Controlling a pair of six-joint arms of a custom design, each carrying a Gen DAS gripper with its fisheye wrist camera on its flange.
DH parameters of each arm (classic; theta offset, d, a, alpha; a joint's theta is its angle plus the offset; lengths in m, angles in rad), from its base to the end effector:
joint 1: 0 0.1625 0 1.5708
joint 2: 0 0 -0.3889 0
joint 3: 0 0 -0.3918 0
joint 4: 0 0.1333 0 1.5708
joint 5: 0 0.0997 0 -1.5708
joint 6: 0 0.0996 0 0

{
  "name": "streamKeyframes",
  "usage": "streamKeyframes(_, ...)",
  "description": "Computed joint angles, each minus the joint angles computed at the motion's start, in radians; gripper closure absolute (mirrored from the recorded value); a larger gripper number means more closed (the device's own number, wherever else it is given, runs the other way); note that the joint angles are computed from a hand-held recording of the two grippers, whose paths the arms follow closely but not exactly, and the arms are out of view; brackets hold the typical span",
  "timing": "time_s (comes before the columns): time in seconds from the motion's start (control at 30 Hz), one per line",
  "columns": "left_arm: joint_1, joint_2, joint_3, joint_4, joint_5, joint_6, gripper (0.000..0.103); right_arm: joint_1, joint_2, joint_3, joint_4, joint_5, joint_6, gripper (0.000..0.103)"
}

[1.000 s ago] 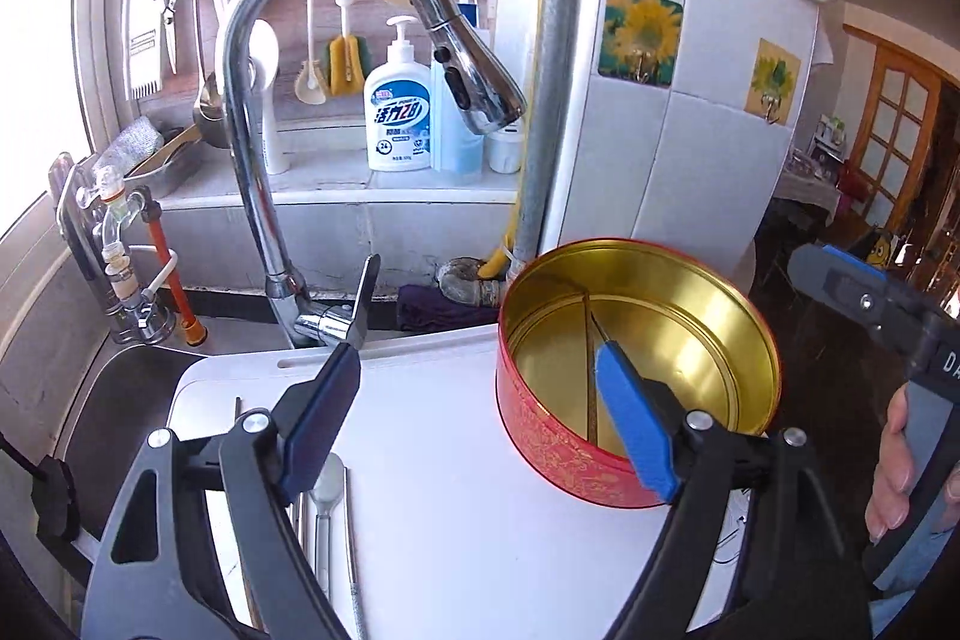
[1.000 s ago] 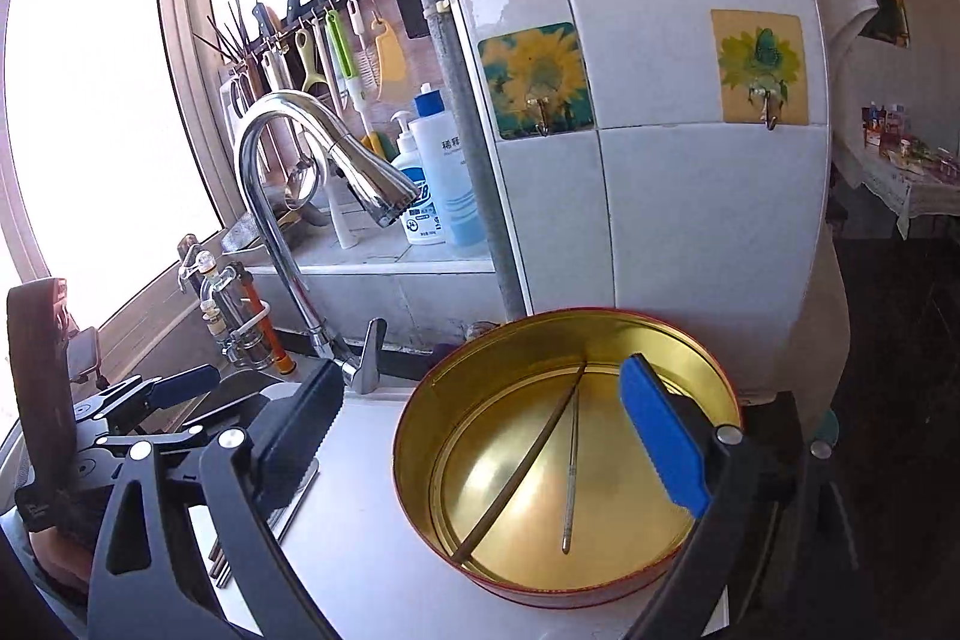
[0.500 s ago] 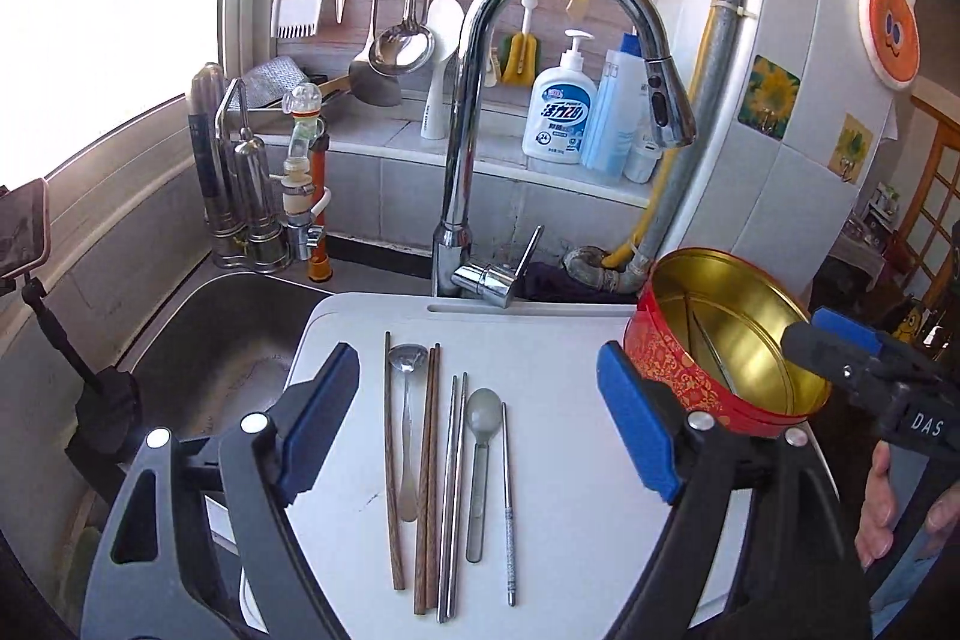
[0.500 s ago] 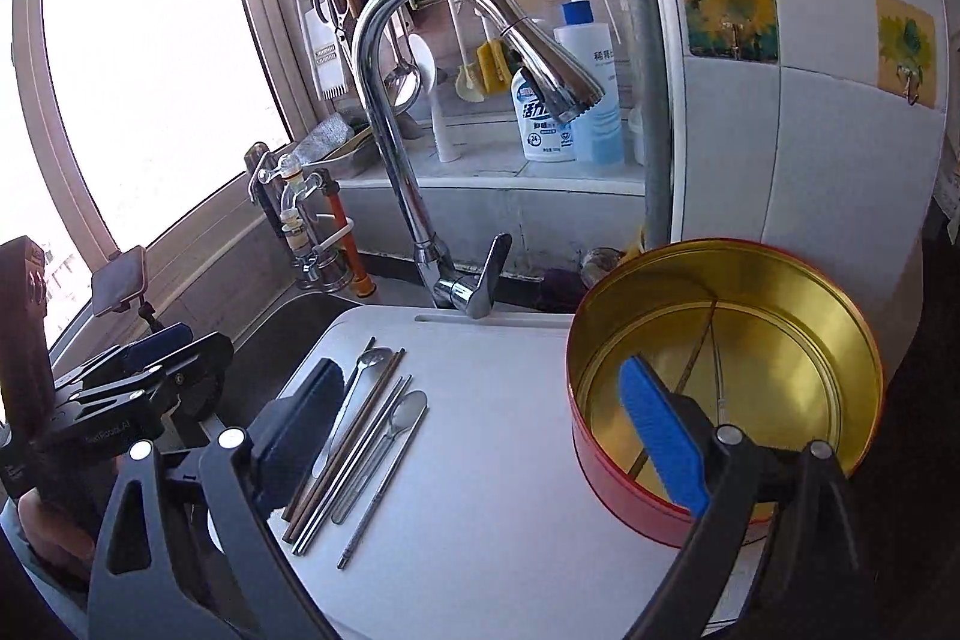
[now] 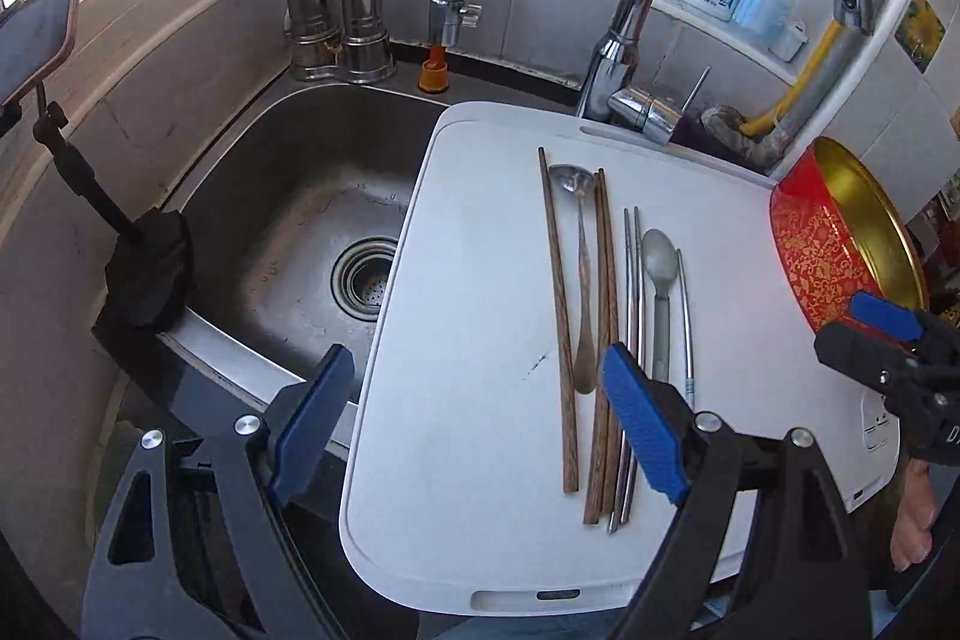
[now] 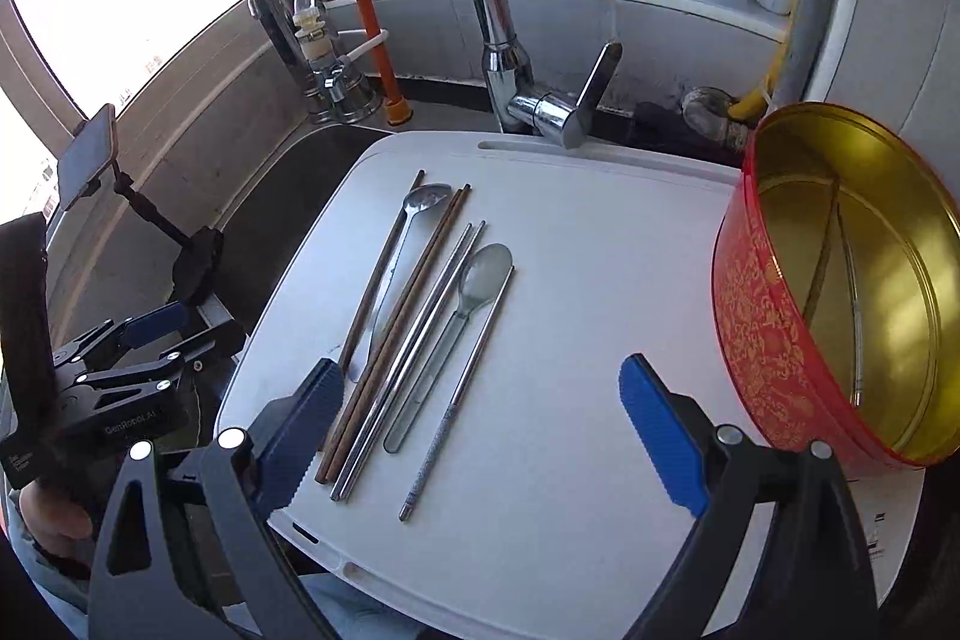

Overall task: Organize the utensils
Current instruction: 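Withdraw both open tools from the tin back over the cutting board, then grasp another metal chopstick with the right tool while the left tool grasps a wooden chopstick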

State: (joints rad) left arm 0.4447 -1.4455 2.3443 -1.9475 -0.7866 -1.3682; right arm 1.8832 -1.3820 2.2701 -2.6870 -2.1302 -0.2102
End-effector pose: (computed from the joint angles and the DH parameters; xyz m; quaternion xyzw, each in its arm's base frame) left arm -0.2227 -0.3317 0.1309 -0.0099 0.8982 -0.2742 0.3435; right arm 0.2107 -0.3905 0.1808 0.2163 -0.9306 0.1232 0.2683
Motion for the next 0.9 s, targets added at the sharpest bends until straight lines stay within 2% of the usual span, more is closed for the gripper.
streamKeyframes(0.1,0.055,0.017,0.007,-0.054,-0.022,0.069,0.02,-0.009,0.063,-0.001,-0.003,-0.061,0.03,0.009)
streamKeyframes(0.27,0.137,0.093,-0.024,-0.19,-0.008,0.259,0.02,-0.032,0.118,0.008,-0.029,-0.099,0.071,0.009)
streamKeyframes(0.4,0.2,0.173,-0.081,-0.265,0.008,0.394,0.02,-0.032,0.163,0.007,-0.062,-0.158,0.075,0.018)
streamKeyframes(0.5,0.22,0.218,-0.112,-0.291,0.006,0.464,0.02,-0.034,0.184,0.01,-0.088,-0.176,0.075,0.018)
streamKeyframes(0.6,0.235,0.248,-0.13,-0.302,-0.001,0.508,0.02,-0.037,0.201,0.011,-0.111,-0.184,0.065,0.018)
streamKeyframes(0.9,0.256,0.274,-0.15,-0.268,0.017,0.529,0.02,-0.038,0.256,0.005,-0.18,-0.231,0.033,0.019)
